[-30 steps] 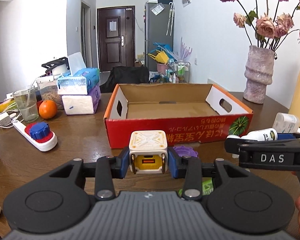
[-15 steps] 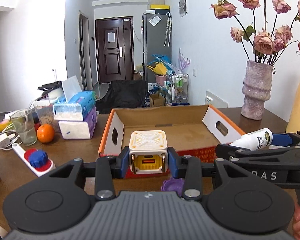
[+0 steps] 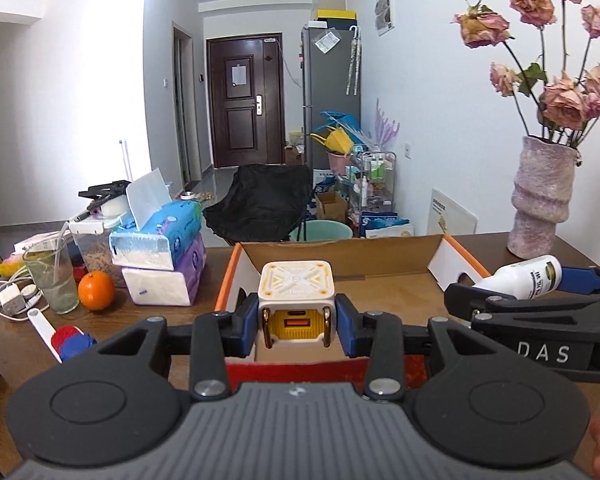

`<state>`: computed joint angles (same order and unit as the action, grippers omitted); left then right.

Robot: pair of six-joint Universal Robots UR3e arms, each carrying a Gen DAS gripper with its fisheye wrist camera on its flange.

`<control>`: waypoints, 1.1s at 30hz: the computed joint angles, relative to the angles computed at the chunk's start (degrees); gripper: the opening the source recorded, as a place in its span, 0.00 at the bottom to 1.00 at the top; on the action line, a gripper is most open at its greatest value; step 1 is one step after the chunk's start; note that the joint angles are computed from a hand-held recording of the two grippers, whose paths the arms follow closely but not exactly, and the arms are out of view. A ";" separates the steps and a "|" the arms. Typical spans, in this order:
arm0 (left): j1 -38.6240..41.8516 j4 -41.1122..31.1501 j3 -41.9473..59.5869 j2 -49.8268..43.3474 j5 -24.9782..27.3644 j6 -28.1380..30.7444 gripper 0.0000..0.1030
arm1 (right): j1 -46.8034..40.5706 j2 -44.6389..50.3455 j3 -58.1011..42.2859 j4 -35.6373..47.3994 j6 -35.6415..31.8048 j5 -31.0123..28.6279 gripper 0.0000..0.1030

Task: Organize rigid objects
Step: 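Lift the beige cube and white spray bottle over the cardboard box with both tools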

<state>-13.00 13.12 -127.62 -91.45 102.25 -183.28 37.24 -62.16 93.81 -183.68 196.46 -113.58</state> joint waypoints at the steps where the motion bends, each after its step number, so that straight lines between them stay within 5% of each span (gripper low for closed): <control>1: 0.44 -0.39 0.79 -0.55 -0.20 -0.09 0.38 | -0.26 0.61 -1.13 0.52 -0.32 0.01 0.94; 33: 5.21 -12.49 29.60 -23.93 0.21 -1.31 0.38 | -9.03 21.38 -35.24 18.61 -1.98 8.20 0.94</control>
